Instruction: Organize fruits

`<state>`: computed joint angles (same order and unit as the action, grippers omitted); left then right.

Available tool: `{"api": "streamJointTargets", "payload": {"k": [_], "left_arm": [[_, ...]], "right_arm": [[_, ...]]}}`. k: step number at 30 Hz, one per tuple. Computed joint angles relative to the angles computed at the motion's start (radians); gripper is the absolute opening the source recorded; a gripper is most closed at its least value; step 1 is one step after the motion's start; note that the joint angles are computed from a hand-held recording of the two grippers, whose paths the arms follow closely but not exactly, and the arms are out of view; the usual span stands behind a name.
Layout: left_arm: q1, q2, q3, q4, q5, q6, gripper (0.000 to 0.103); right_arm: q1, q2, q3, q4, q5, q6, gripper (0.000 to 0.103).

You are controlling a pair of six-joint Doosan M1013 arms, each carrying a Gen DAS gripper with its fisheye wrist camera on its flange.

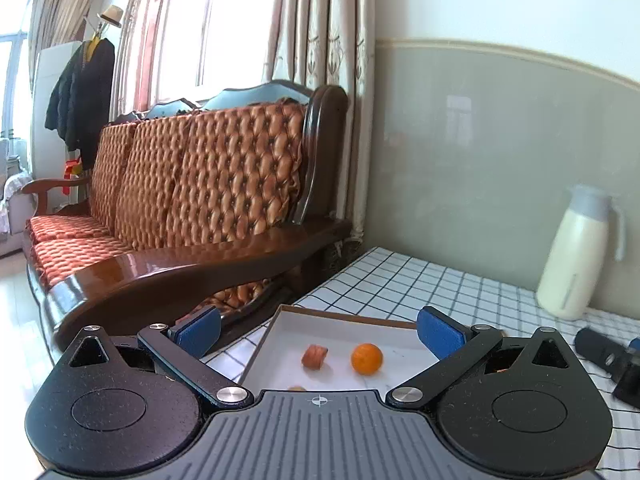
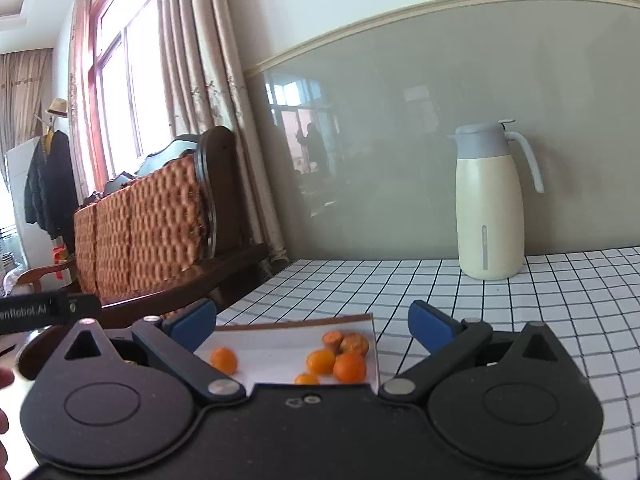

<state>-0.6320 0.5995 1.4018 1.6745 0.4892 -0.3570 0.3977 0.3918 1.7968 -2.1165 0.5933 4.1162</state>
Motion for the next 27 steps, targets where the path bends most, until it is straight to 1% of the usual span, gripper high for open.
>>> {"api": "streamJointTargets", "payload": {"k": [4, 7, 10, 13, 17, 20, 27], "left_arm": [[-0.018, -0.07, 0.089, 0.057, 0.007, -0.069, 0.103], [-0.031, -0.113, 0.148, 0.104, 0.009, -0.125, 0.103], [-0.041, -0.142, 0.194, 0.168, 0.006, -0.173, 0.103], [-0.048, -0.156, 0.209, 0.145, -0.007, -0.129, 0.103], [-0.052, -0.164, 0.216, 0.151, -0.024, -0.133, 0.103], [-0.052, -0.165, 0.22, 0.185, -0.03, -0.178, 0.103], [-0.056, -0.153, 0.2, 0.137, -0.033, -0.106, 0.103]], "right_arm": [[0.034, -0.051, 0.044, 0.041, 0.014, -0.025, 0.097], [0.065, -0.089, 0.075, 0.079, 0.044, -0.042, 0.097], [0.088, -0.114, 0.092, 0.11, 0.067, -0.079, 0.097], [0.099, -0.128, 0.102, 0.119, 0.078, -0.121, 0.097], [0.102, -0.135, 0.103, 0.13, 0.084, -0.145, 0.097], [0.102, -0.136, 0.107, 0.13, 0.097, -0.137, 0.097], [0.091, -0.13, 0.113, 0.124, 0.083, -0.112, 0.097]]}}
